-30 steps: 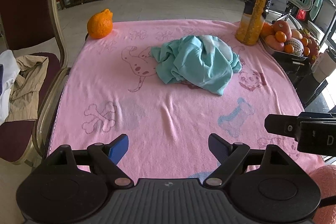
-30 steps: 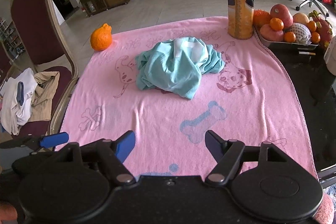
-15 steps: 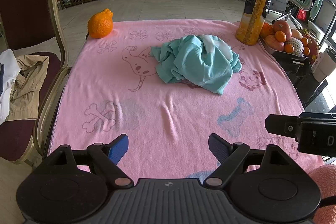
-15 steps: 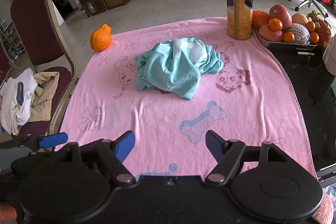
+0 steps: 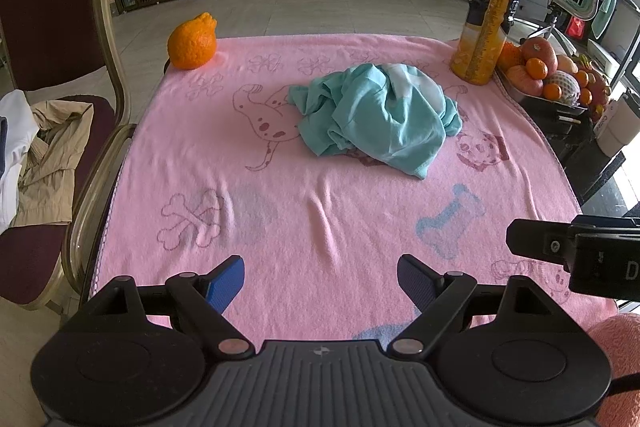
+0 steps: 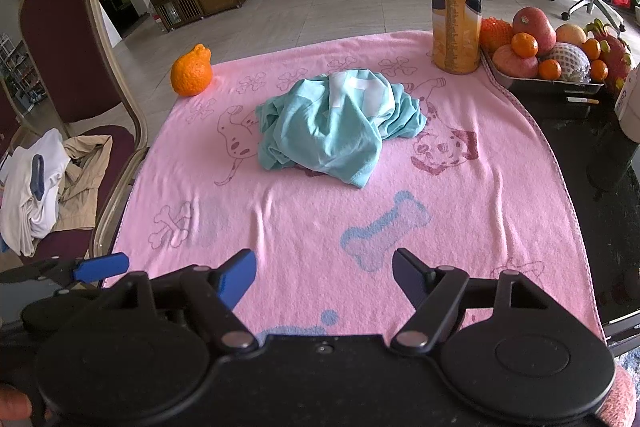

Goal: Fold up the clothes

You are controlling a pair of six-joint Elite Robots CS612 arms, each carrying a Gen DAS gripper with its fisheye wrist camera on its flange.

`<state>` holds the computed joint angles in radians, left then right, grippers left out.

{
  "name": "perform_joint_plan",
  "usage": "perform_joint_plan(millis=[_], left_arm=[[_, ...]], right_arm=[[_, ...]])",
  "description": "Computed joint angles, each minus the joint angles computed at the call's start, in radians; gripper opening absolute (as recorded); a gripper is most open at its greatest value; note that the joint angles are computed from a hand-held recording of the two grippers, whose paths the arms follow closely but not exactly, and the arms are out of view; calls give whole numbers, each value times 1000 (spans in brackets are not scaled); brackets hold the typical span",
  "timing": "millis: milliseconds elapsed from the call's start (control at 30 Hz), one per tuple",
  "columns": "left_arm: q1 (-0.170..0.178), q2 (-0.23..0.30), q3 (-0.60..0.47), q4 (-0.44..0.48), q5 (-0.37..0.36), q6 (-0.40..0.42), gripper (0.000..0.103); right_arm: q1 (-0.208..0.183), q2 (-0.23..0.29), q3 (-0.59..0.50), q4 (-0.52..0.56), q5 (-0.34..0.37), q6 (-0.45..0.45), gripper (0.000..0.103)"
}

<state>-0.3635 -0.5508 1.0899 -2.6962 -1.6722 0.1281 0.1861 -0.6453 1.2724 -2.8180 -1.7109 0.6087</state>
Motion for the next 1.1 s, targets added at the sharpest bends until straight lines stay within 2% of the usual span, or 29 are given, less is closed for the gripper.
perform_joint_plan(millis=[667,900,1100], left_arm=[[-2,3,-2,3,8,-10,85],[3,19,-26,27,4,-13,85],[14,47,-65,-7,37,-33,82]], right_arm=[[-1,3,-2,1,6,5,75],[-3,11,-9,10,6,11,76],[-10,28,-41,6,-20,-8,76]])
